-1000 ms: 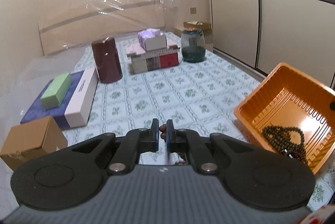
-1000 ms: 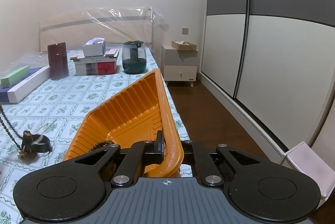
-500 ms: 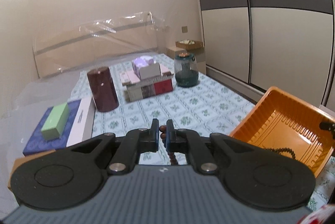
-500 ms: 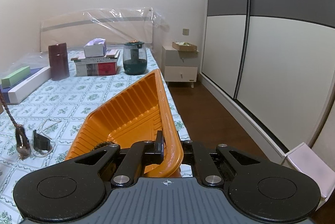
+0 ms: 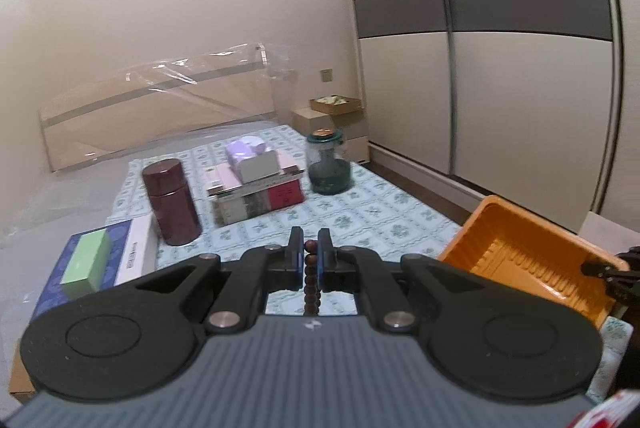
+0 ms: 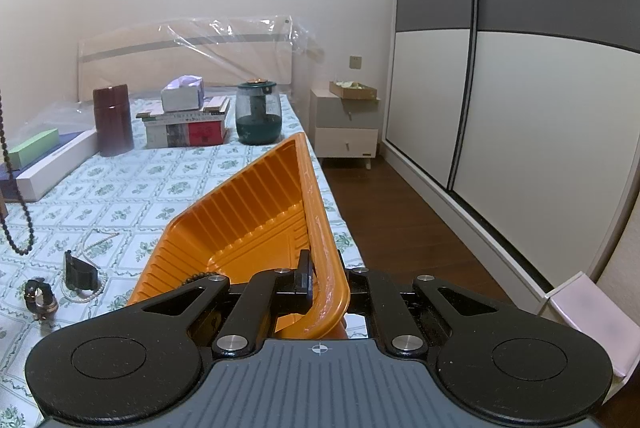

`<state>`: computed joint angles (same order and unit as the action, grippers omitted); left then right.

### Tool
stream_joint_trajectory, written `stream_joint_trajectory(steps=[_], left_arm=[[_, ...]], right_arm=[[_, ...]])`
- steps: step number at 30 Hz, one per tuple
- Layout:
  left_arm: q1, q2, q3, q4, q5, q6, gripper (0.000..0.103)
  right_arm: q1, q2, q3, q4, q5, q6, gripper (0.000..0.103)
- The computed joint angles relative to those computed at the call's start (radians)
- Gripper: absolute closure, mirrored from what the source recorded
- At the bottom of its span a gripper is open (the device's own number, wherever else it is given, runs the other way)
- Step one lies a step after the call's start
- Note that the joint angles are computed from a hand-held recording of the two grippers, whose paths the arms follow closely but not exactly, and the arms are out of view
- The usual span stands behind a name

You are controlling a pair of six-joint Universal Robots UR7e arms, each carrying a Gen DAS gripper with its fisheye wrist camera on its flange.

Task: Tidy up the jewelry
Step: 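Lift the bead strand high, carry it into the tray, open the left tool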

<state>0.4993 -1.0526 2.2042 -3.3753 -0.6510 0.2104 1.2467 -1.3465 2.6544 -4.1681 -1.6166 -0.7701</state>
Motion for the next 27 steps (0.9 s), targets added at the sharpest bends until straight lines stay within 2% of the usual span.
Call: stream_joint_trajectory(steps=[5, 14, 22, 27], left_arm=[[0.001, 0.029, -0.033, 0.013, -0.08, -0.01, 0.098], [-0.006, 0.136, -0.151, 0.037, -0.294, -0.003, 0.098], [0.023, 0.254, -0.255, 0.16, -0.441, -0.027, 0.098], [0.046, 0.306, -0.283, 0.218, -0.488, -0.052, 0.098]], right_arm=[[0.004, -0.002, -0.001, 0.003, -0.002, 0.003, 0.096], [-0.001, 0.006, -0.001, -0.005, 0.008, 0.006, 0.096], [-0.01, 0.01, 0.0, -0.01, 0.021, 0.013, 0.096], [-0.011, 0.009, -0.001, -0.007, 0.021, 0.016, 0.096]])
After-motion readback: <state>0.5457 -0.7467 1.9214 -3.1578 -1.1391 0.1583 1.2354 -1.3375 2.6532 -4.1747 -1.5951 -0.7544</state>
